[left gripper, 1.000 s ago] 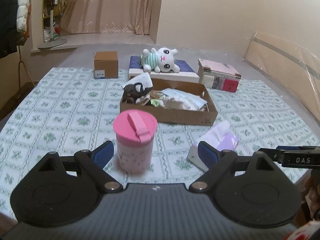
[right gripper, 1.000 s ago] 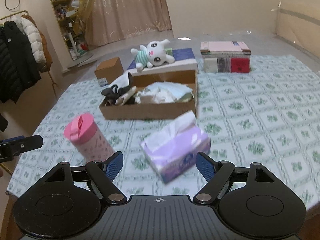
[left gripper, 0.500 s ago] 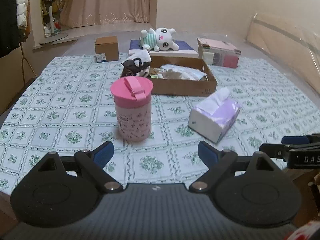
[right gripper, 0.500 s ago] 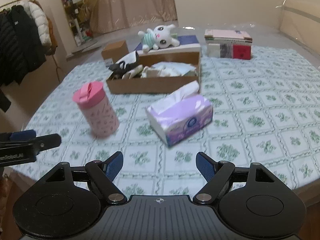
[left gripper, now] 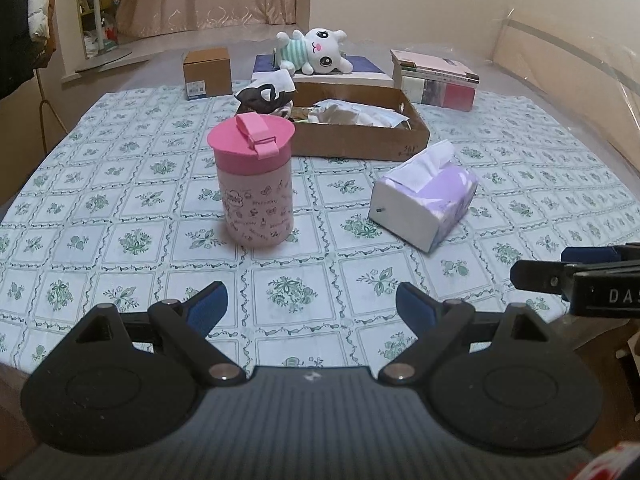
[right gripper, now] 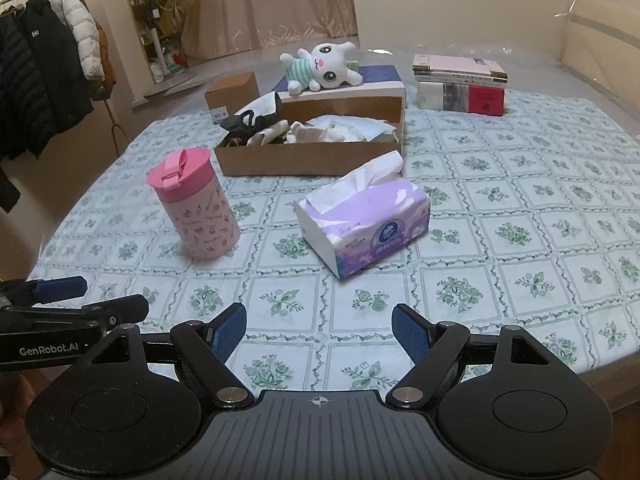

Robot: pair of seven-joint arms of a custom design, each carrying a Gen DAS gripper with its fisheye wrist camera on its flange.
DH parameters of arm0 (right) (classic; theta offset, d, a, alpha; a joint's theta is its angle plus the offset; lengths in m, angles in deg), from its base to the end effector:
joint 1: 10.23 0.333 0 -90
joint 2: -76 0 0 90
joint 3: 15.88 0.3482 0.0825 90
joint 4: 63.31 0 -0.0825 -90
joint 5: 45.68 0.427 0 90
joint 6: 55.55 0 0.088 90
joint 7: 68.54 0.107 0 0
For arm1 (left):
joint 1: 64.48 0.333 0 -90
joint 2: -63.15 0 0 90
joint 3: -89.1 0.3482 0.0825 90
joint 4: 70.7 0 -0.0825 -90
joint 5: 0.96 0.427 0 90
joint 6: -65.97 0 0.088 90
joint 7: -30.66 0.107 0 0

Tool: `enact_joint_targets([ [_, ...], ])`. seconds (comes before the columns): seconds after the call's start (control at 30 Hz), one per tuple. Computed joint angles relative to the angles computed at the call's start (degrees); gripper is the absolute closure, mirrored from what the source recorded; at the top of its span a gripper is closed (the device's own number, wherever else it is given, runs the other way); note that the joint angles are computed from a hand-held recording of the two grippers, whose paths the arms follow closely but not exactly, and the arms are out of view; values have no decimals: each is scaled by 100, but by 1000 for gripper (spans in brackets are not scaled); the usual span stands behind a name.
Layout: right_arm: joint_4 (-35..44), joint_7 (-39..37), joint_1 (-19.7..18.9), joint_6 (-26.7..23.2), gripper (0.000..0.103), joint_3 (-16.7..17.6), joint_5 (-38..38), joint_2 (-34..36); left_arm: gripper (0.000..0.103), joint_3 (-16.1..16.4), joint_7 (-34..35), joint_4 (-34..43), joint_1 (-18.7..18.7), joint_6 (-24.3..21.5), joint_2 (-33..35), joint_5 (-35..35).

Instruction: Organize soft objects

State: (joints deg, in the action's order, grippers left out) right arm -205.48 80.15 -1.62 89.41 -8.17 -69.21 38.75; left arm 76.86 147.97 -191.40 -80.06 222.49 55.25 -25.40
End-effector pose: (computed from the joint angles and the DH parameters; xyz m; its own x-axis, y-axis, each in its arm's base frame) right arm 0.4052 0.1337 0.6006 -0.3697 -0.9007 -0.2281 -0.6063 0.4199 -0.6754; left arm 0.5321 -0.2697 0.5787 -0.6120 -0.7904 0.0284 -0.5634 0.4105 -0.7170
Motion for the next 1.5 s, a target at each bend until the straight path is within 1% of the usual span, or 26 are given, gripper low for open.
enact_joint_targets([
  [0.27, -24, 20, 13, 81, 24, 6, 43, 23, 13, -5, 5, -17, -9, 34, -9, 1],
  [0.57, -15, 92, -17, 65, 24, 49, -25, 7, 13, -1, 56, -32, -36, 26, -20, -59],
  [1.5, -15, 98, -7, 85, 24, 30, -29, 22, 13, -8, 79, -2, -44, 15, 11, -97],
])
